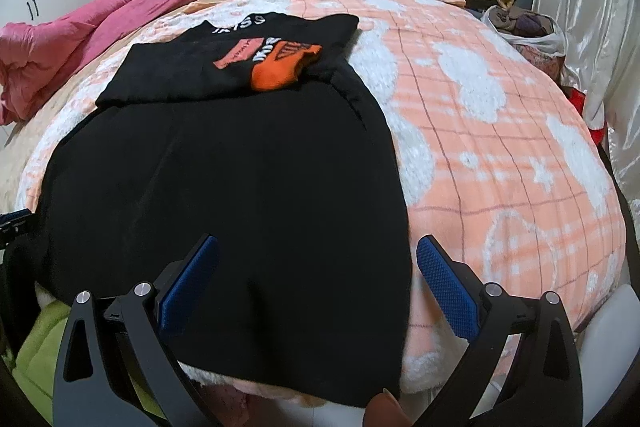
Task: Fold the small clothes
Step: 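Close the left tool on the hem while the right tool grips the hem too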
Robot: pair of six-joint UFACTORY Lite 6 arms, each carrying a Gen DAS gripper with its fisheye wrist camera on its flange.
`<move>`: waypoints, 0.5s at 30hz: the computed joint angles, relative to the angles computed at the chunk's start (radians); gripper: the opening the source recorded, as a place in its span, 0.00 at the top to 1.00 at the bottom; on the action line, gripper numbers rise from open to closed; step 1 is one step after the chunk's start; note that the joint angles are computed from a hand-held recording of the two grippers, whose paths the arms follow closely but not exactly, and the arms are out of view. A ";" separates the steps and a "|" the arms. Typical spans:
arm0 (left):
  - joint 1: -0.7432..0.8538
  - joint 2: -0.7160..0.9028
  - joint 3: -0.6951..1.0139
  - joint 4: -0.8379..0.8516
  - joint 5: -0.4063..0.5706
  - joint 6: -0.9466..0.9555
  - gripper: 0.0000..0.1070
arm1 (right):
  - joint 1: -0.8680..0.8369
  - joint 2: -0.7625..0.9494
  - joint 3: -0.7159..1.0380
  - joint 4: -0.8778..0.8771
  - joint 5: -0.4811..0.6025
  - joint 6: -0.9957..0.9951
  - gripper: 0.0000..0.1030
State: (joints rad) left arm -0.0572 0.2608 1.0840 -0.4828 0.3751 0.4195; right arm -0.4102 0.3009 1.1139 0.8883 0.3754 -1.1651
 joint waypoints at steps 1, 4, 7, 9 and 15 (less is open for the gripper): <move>0.001 0.001 -0.003 -0.001 0.000 -0.001 0.36 | -0.009 -0.006 -0.011 0.007 0.003 -0.014 0.04; 0.003 0.007 -0.009 -0.014 0.001 0.007 0.36 | -0.028 -0.020 -0.038 0.032 0.014 -0.055 0.04; 0.003 0.020 -0.010 -0.025 0.008 0.011 0.36 | -0.050 -0.029 -0.063 0.034 0.023 -0.078 0.04; -0.002 0.024 -0.013 -0.013 0.002 -0.003 0.36 | -0.067 -0.032 -0.075 0.038 0.035 -0.094 0.04; -0.015 0.039 -0.009 -0.024 0.012 0.003 0.57 | -0.139 -0.025 -0.100 0.035 0.077 -0.127 0.04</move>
